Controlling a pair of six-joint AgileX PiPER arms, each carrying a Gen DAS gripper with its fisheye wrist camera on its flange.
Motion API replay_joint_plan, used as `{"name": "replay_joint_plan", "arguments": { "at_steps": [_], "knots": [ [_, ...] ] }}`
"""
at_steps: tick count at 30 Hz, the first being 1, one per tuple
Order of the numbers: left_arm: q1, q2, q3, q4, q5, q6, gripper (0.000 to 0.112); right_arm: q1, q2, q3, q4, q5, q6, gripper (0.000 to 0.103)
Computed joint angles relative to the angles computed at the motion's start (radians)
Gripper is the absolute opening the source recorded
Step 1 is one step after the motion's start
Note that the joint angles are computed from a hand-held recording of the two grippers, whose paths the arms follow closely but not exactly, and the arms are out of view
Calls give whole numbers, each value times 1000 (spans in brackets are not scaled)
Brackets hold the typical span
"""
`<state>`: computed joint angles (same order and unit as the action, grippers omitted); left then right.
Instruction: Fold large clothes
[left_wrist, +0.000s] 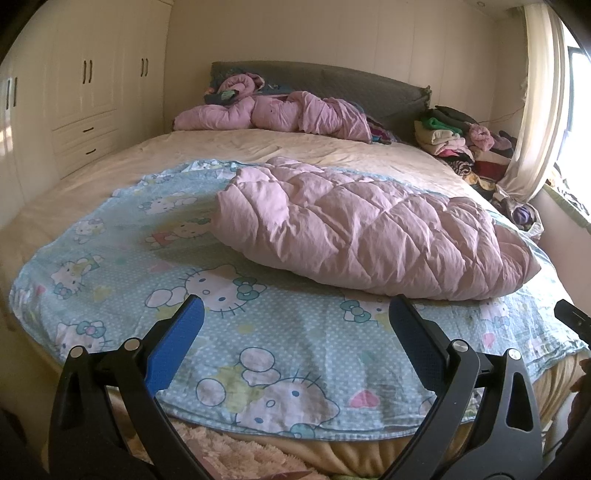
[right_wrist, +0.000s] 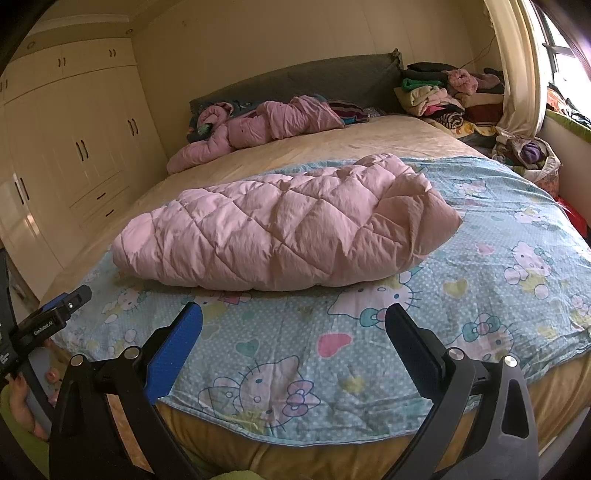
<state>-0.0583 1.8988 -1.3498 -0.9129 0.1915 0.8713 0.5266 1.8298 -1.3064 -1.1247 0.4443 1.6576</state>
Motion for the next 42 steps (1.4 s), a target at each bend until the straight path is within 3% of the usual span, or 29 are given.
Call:
{"name": "replay_joint_plan", "arguments": {
  "at_steps": [11, 34, 39, 42],
  "knots": [
    [0, -2, 6, -15, -3, 16, 94, 3, 1, 1, -7, 3, 5, 99],
    [36, 14, -12, 109, 16, -111, 94, 18, 4, 22, 5, 51, 41, 99],
    [113, 38, -39, 104, 35, -131, 94, 19, -56, 136, -40, 134, 186, 99],
    [226, 127, -179, 178, 128, -236, 94, 9, -146, 293, -70, 229, 337, 99]
  ]
}}
